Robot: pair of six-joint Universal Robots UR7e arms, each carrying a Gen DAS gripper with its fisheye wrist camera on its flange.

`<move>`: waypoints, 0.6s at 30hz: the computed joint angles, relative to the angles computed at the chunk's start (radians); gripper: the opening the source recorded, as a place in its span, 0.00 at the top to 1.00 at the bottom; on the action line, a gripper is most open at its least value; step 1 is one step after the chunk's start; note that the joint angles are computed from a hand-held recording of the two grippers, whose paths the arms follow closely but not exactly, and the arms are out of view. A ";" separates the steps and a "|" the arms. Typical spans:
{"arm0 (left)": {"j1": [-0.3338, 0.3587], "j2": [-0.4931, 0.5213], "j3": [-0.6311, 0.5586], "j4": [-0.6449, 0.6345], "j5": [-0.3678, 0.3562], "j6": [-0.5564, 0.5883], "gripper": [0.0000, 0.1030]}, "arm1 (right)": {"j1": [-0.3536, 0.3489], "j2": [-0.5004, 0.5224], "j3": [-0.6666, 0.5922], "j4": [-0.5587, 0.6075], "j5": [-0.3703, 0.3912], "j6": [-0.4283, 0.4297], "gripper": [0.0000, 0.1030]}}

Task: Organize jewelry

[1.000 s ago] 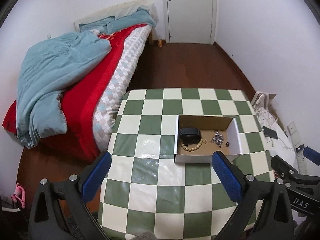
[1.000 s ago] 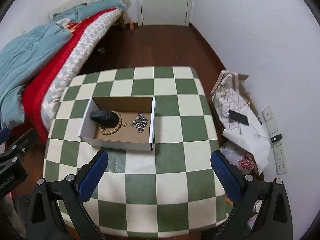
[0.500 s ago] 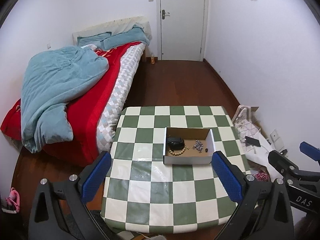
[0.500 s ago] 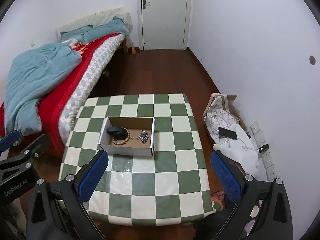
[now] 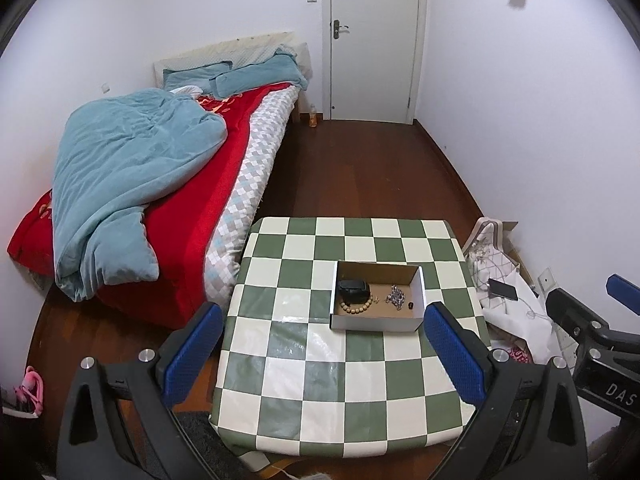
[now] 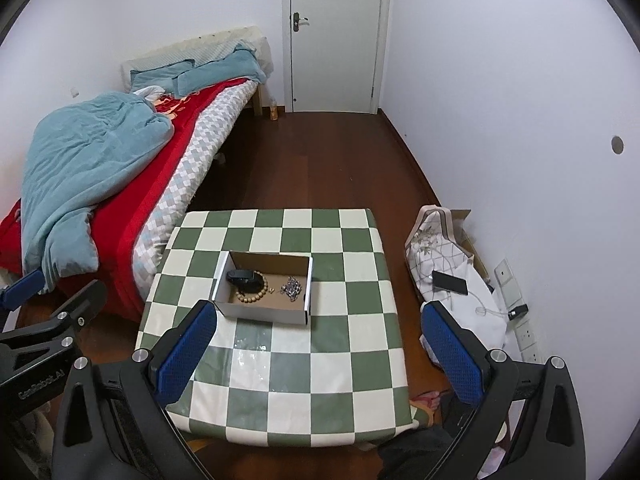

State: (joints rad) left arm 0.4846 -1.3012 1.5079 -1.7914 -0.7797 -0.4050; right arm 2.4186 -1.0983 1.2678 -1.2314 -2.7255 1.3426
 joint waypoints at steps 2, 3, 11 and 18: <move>0.002 0.007 -0.010 0.007 -0.001 0.004 0.01 | -0.003 0.009 -0.020 0.023 -0.007 0.004 0.00; 0.003 0.011 -0.015 0.008 -0.001 0.006 0.01 | -0.005 0.012 -0.027 0.025 -0.009 0.000 0.00; 0.001 0.019 -0.028 0.011 0.008 -0.006 0.01 | -0.017 0.030 -0.071 0.054 -0.007 -0.008 0.00; -0.005 0.015 -0.031 0.024 0.022 -0.016 0.01 | -0.023 0.036 -0.076 0.036 0.001 -0.030 0.00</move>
State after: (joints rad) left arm 0.4797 -1.2863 1.4773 -1.7670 -0.7574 -0.4206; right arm 2.3960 -1.0622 1.1915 -1.1956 -2.7244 1.3124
